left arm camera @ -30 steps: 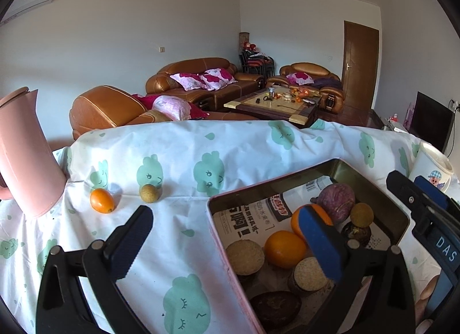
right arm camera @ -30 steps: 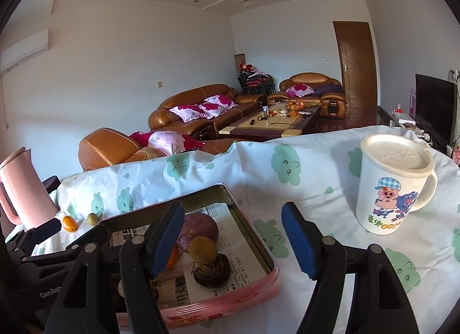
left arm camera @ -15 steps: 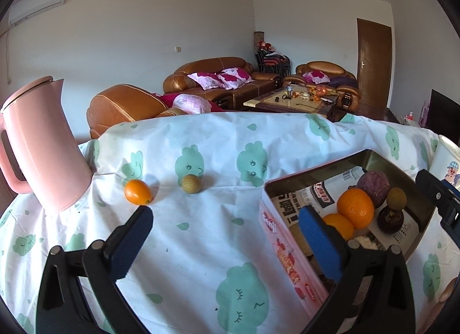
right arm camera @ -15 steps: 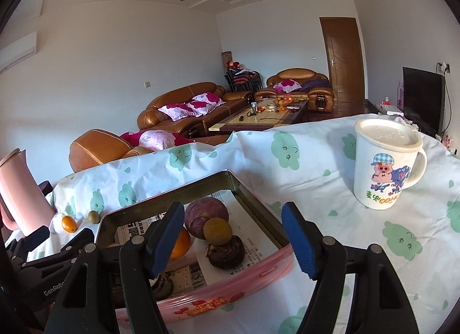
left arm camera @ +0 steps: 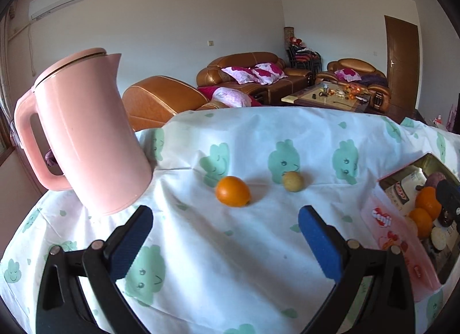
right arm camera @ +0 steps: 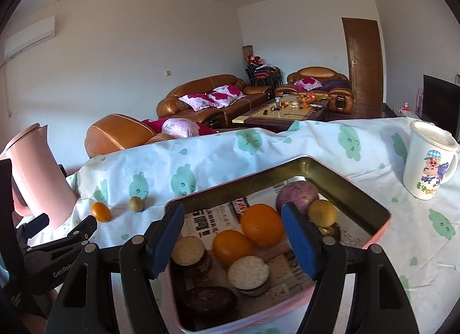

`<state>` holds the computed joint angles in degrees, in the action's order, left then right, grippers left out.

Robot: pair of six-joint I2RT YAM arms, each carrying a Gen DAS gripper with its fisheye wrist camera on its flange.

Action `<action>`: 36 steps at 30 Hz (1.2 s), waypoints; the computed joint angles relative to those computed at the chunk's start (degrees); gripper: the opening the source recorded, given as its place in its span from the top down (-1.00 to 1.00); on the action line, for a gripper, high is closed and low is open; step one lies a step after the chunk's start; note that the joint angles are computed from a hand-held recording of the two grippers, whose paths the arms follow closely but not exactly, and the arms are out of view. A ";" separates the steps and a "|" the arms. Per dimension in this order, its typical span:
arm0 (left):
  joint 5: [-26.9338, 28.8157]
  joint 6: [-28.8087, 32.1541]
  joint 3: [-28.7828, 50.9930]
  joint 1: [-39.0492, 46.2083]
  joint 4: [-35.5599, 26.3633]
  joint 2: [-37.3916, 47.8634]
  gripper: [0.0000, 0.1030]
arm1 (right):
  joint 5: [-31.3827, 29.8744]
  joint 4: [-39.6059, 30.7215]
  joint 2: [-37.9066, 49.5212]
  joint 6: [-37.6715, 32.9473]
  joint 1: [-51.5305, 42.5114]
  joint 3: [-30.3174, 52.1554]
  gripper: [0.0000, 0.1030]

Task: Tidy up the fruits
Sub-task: 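Move both tools back toward the last orange and kiwi on the cloth, then grasp the last kiwi with the right tool while the left tool grasps the last orange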

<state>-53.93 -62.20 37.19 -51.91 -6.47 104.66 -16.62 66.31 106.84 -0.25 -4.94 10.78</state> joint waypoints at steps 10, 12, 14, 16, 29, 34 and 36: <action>4.10 5.21 -11.16 10.84 10.20 -6.74 -1.00 | 10.80 -3.45 1.98 4.27 17.89 5.16 -0.39; 5.01 6.21 -12.20 13.09 11.06 -7.25 -1.00 | 12.92 -7.06 2.59 4.40 21.40 8.11 -0.39; 5.12 7.22 -13.04 14.91 12.13 -7.33 -1.00 | 14.41 -11.47 3.42 4.59 24.10 11.64 -0.39; 5.48 7.63 -13.67 16.43 12.37 -7.56 -1.00 | 15.03 -16.94 4.37 4.04 26.14 15.88 -0.39; 10.17 9.81 -14.57 19.55 16.36 -6.17 -1.00 | 19.59 -45.98 16.63 -0.34 30.81 42.21 0.07; 10.61 11.35 -14.28 19.98 16.87 -6.10 -1.00 | 17.40 -46.99 16.47 -2.13 30.11 42.22 0.44; 11.02 12.88 -15.43 20.25 18.90 -6.59 -1.00 | 17.64 -45.75 15.54 -3.31 30.09 40.37 0.47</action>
